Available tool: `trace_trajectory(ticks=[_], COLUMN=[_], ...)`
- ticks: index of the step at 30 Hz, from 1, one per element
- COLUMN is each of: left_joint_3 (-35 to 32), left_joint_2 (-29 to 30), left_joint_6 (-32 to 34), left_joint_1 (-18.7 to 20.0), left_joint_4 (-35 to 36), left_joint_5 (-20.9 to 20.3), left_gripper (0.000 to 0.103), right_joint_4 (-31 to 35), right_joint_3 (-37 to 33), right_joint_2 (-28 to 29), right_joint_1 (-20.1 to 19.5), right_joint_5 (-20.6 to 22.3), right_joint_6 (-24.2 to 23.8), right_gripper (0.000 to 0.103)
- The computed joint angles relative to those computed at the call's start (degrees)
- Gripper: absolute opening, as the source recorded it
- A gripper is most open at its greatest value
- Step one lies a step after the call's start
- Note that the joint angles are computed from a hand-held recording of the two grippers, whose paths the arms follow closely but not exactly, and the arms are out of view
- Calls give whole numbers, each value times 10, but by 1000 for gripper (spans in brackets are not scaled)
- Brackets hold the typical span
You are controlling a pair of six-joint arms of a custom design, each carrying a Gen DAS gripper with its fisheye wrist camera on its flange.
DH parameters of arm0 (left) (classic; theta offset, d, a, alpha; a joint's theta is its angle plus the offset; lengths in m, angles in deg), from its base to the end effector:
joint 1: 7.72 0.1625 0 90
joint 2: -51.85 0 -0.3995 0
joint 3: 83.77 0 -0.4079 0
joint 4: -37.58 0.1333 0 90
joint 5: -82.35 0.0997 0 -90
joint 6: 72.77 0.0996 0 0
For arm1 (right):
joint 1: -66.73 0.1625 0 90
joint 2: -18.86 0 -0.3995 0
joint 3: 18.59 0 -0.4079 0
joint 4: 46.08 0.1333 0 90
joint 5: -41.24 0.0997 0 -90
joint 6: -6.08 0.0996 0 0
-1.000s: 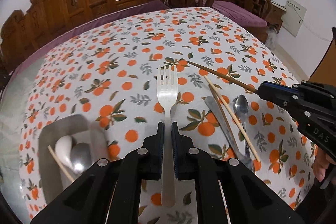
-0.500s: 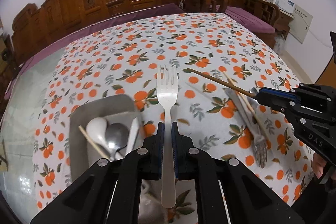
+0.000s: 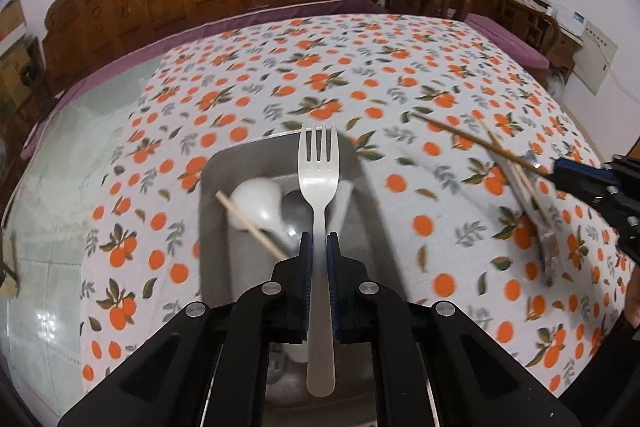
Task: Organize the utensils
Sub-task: 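Carry the white fork into the tray and open the left gripper, then carry the chopstick over the tray and open the right gripper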
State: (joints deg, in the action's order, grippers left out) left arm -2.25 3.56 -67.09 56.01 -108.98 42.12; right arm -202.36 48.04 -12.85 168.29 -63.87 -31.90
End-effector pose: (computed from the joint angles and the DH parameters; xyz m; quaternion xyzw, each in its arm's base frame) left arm -0.1327 -0.7419 0.2176 0.1627 0.8775 -0.2541 0.3727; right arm 0.2674 -0.7716 0.1088 0.3676 -0.8815 0.2319 0.1845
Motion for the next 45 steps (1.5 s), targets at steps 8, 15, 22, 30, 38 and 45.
trace_trajectory(ticks=[8,15,22,30,38,45], left_joint_3=[-3,2,24,41,54,53], left_joint_2=[1,6,-7,-38,-67,-85], left_joint_6=[-9,10,46,64,86,91], left_joint_1=[22,27,23,19,15,19], left_joint_4=[3,-10,-63,-101,-156,-178], left_joint_5=[-4,0,1,-19,-19,-20], left_gripper=[7,7,19,30,61,80], right_joint_4=[-2,-12,-21,-8,2,23], right_joint_3=[7,16,22,17,-5,-37], right_joint_2=[-2,-3,-4,6,30,62], right_joint_1=[6,12,19,33,49,60], right_joint_5=[8,9,10,2,-4,-5], right_joint_6=[0,0,7,22,47,63], right_gripper=[6,6,6,6,6,6])
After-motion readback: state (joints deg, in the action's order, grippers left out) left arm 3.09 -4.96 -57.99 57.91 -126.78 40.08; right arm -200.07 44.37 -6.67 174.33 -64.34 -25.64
